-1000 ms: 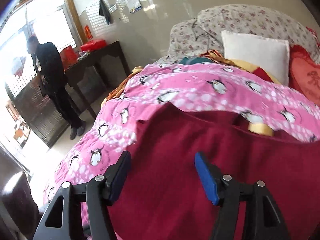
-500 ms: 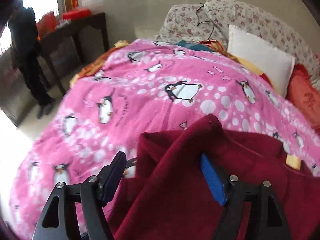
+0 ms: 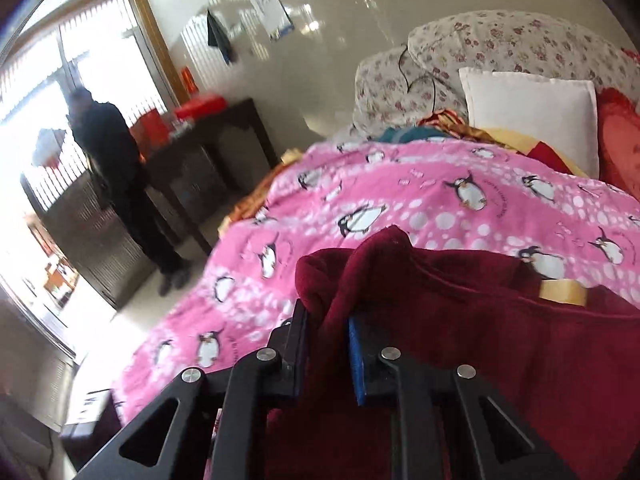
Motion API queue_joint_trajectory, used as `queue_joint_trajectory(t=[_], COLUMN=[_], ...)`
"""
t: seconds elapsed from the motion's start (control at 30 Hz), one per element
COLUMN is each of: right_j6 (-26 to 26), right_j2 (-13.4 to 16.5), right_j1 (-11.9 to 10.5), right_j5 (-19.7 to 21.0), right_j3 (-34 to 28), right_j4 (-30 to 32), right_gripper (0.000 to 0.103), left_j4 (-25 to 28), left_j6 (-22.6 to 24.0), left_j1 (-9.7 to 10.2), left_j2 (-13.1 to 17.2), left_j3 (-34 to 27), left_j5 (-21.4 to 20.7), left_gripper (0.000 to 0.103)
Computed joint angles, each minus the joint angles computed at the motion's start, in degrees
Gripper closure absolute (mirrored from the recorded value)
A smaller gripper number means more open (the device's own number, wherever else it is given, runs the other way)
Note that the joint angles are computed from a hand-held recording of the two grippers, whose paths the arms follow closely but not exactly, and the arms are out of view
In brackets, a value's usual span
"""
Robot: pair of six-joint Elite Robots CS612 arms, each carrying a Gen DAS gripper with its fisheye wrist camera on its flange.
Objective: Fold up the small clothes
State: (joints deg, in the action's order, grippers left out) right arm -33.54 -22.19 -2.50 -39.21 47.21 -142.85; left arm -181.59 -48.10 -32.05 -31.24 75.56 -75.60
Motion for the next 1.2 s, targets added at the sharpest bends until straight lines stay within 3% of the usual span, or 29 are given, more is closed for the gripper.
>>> queue_joint_trajectory(t=[0.07, 0.17, 0.33, 0.4, 0.53, 0.7, 0.8, 0.83, 0.87, 0.9, 0.93, 1.0, 1.1, 1.2], right_j6=[-0.5, -1.1, 2.6, 4.5, 7.7, 12.3, 14.8, 15.6, 17.3, 17.3, 16.2, 12.4, 8.9, 7.7], right_j2=[-0.6, -1.8, -2.3, -2.1, -0.4, 4.7, 6.7, 6.4, 5.7, 4.9, 4.1, 2.0, -0.7, -0.6], right_j1=[-0.8, -2.4, -6.1, -7.2, -8.9, -9.6, -10.7, -11.0, -11.5, -12.0, -12.5, -12.8, -12.2, -11.6], right_j5=[1.9, 4.2, 7.6, 6.1, 0.9, -5.9, -0.7, 0.3, 1.7, 3.9, 6.5, 9.5, 5.2, 3.9], right_j3=[0.6, 2.1, 2.3, 2.0, 0.0, -7.0, -9.8, -9.2, -7.8, -6.3, -4.9, -1.8, 2.8, 2.9], right_j4=[0.3, -0.4, -4.3, -6.6, -7.8, -4.4, -1.6, -2.0, -3.4, -3.8, -2.7, 0.2, -0.3, 0.6], right_gripper=[0.087, 0.088, 0.088, 0.089, 0.090, 0.090, 0.086, 0.082, 0.070, 0.057, 0.053, 0.049, 0.043, 0.042], left_j4=[0.7, 0.7, -1.7, 0.0, 6.1, 13.2, 13.5, 13.4, 13.1, 11.8, 10.8, 8.5, 7.1, 10.0], left_j6=[1.3, 7.3, 18.9, 21.8, 22.9, 21.8, 23.7, 24.5, 25.4, 26.9, 28.3, 29.8, 28.6, 25.6], left_j1=[-0.09, -1.93, -4.79, -5.13, -5.38, -4.93, -5.22, -5.50, -5.79, -6.06, -6.18, -6.73, -6.56, -5.95], left_j2=[-0.3, -1.4, -1.1, 0.0, 4.3, 8.4, 6.9, 5.9, 4.7, 3.4, 2.6, 1.2, 1.4, 2.8], left_j3=[-0.4, -0.7, -4.5, -7.4, -15.4, -22.5, -20.3, -18.8, -17.1, -15.0, -13.6, -10.7, -10.0, -11.9], left_j5=[-2.6, 1.0, 0.3, -2.9, -8.3, -14.4, -12.2, -10.8, -8.9, -7.0, -5.2, -1.4, 1.1, -0.7], left_gripper=[0.055, 0.067, 0.067, 0.067, 0.067, 0.072, 0.072, 0.072, 0.072, 0.067, 0.063, 0.043, 0.041, 0.041])
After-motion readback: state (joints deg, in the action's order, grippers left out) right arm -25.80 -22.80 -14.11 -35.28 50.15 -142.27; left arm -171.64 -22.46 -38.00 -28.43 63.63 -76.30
